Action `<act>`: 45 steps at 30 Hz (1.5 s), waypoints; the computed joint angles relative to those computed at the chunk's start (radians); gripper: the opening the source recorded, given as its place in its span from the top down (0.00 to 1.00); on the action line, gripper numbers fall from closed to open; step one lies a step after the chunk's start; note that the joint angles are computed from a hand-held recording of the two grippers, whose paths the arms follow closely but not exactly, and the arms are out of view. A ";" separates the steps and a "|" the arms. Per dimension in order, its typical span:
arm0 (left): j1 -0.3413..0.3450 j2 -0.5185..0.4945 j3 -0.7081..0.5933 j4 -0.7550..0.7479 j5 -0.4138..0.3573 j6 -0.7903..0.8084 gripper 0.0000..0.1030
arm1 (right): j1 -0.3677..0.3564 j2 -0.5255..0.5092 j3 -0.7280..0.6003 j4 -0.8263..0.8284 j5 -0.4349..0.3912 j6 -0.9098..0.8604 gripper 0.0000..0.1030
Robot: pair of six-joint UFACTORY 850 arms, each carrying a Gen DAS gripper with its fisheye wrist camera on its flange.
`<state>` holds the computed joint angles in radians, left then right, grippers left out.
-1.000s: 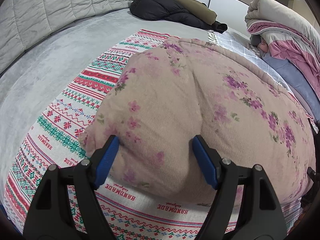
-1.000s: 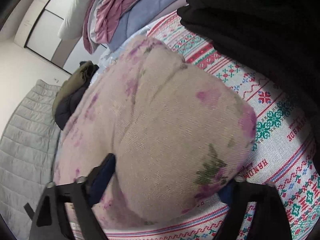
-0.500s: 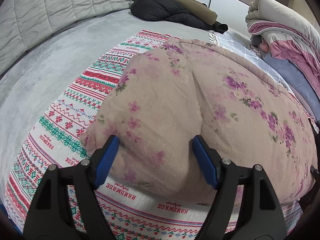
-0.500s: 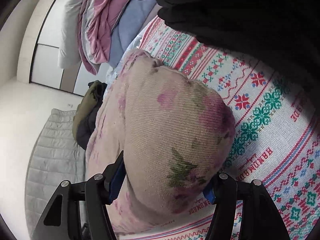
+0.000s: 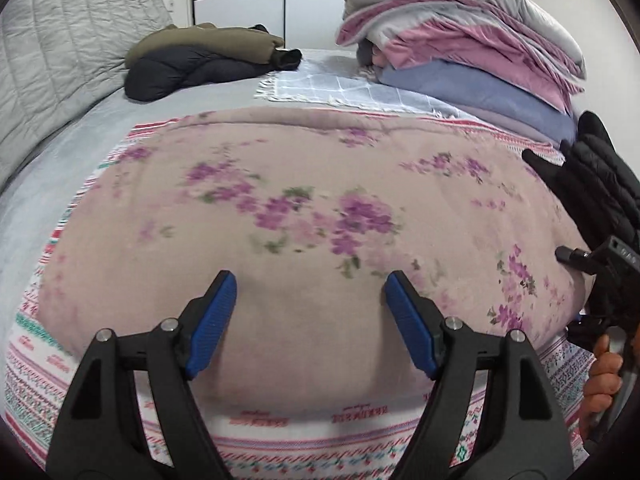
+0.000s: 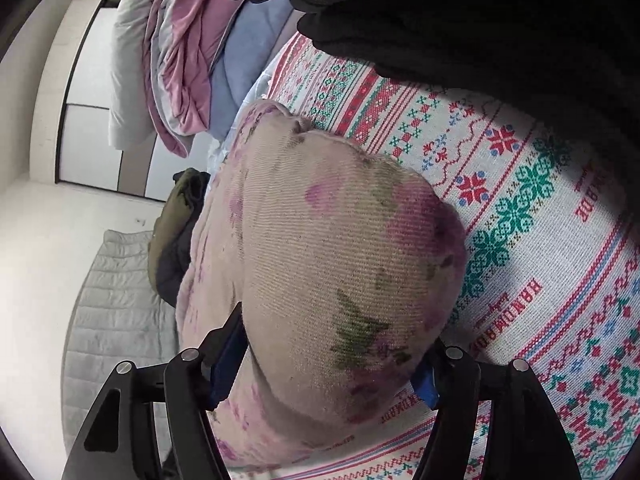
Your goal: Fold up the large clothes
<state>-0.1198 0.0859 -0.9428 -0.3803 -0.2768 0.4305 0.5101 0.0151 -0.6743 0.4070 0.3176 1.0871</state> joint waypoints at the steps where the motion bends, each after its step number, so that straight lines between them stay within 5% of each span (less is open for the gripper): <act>1: -0.009 -0.007 0.004 0.042 0.016 -0.038 0.24 | 0.000 0.004 0.011 -0.029 0.016 0.042 0.29; 4: -0.028 -0.025 0.000 0.216 0.007 -0.165 0.23 | -0.009 -0.008 0.031 -0.171 0.085 0.228 0.28; 7: -0.047 -0.040 -0.012 0.350 -0.004 -0.277 0.23 | 0.001 -0.011 0.026 -0.139 0.101 0.198 0.28; 11: -0.016 -0.051 -0.077 0.232 -0.115 -0.180 0.23 | 0.039 0.008 0.033 0.010 0.161 0.080 0.28; 14: -0.022 -0.049 -0.122 0.219 -0.123 -0.185 0.24 | 0.029 0.022 0.056 -0.033 0.195 0.169 0.28; 17: -0.077 -0.115 -0.224 0.452 -0.130 -0.380 0.23 | 0.017 0.021 0.074 -0.090 0.229 0.269 0.28; 20: -0.116 -0.313 -0.442 0.555 -0.307 -0.466 0.23 | 0.018 0.023 0.075 -0.083 0.215 0.263 0.28; 23: -0.100 -0.508 -0.655 0.484 -0.494 -0.471 0.21 | 0.026 0.020 0.067 -0.045 0.208 0.234 0.28; 28: -0.096 -0.638 -0.839 0.477 -0.584 -0.530 0.15 | 0.033 0.012 0.052 -0.023 0.200 0.214 0.28; 36: -0.113 -0.757 -0.982 0.535 -0.665 -0.609 0.15 | 0.024 0.021 0.060 -0.079 0.204 0.293 0.28; 39: -0.115 -0.739 -0.923 0.553 -0.606 -0.630 0.13 | 0.016 0.012 0.049 -0.110 0.182 0.300 0.28; 45: -0.091 -0.692 -0.932 0.501 -0.631 -0.569 0.14 | 0.015 0.002 0.031 -0.131 0.144 0.295 0.28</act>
